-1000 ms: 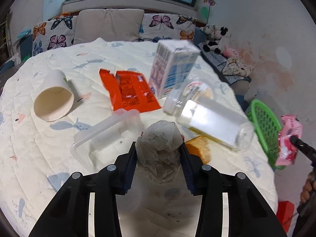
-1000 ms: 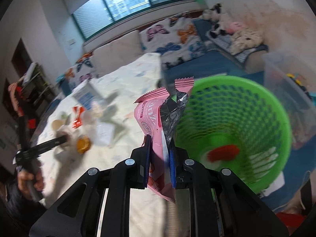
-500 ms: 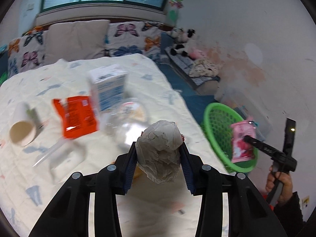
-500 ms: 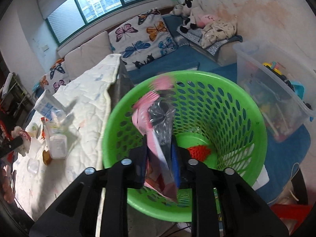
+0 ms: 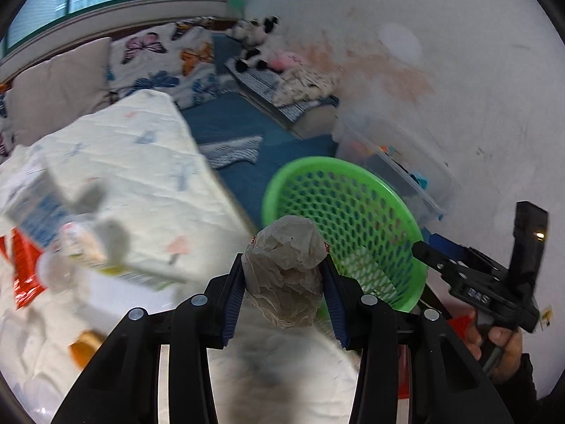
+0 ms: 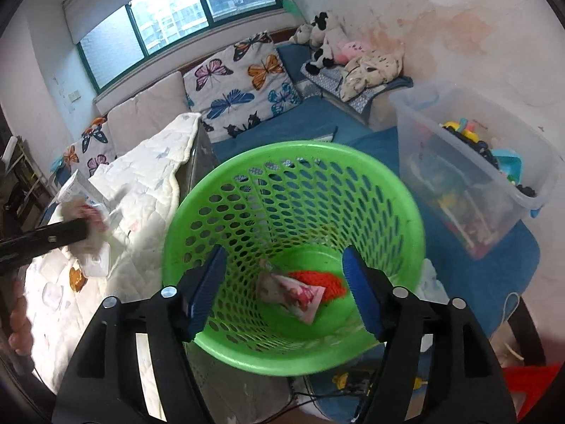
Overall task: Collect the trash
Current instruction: 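Drop the pink pack into the green basket while the left gripper grasps crumpled tissue, then carry the crumpled tissue to the basket and open the left gripper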
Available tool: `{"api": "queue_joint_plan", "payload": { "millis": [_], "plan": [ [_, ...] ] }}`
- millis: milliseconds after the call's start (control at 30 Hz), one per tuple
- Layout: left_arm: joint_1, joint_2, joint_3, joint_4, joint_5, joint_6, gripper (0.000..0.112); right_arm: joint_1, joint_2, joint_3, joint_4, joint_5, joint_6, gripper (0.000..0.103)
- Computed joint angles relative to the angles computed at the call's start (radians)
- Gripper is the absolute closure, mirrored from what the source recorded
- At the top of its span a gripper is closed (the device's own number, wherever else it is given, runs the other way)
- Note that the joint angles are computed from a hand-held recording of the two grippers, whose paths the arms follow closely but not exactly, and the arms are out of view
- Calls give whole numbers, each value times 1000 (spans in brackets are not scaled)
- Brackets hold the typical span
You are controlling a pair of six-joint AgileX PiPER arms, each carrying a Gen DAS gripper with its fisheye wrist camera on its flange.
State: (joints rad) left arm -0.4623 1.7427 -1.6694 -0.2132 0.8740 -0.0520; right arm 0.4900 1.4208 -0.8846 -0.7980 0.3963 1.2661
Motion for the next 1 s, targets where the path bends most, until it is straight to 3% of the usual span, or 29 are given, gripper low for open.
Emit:
{"api": "queue_joint_plan", "payload": {
  "millis": [267,433,567,667,1000],
  "plan": [
    [-79,157,-182,22,67,-52,70,26,-89,80,-105,30,121,24],
    [-106,238,-277,26,104,-75,67,14,-116,122,-108,6,141,22],
    [-116,265,-293,12,96,-88,51,12,-124,143,-115,4,163,21],
    [-122,261,-273,-2,75,-74,42,15,-125,151,-115,4,177,21],
    [-103,88,-67,98,1,-104,37,75,-99,120,-120,16,185,19]
  ]
}}
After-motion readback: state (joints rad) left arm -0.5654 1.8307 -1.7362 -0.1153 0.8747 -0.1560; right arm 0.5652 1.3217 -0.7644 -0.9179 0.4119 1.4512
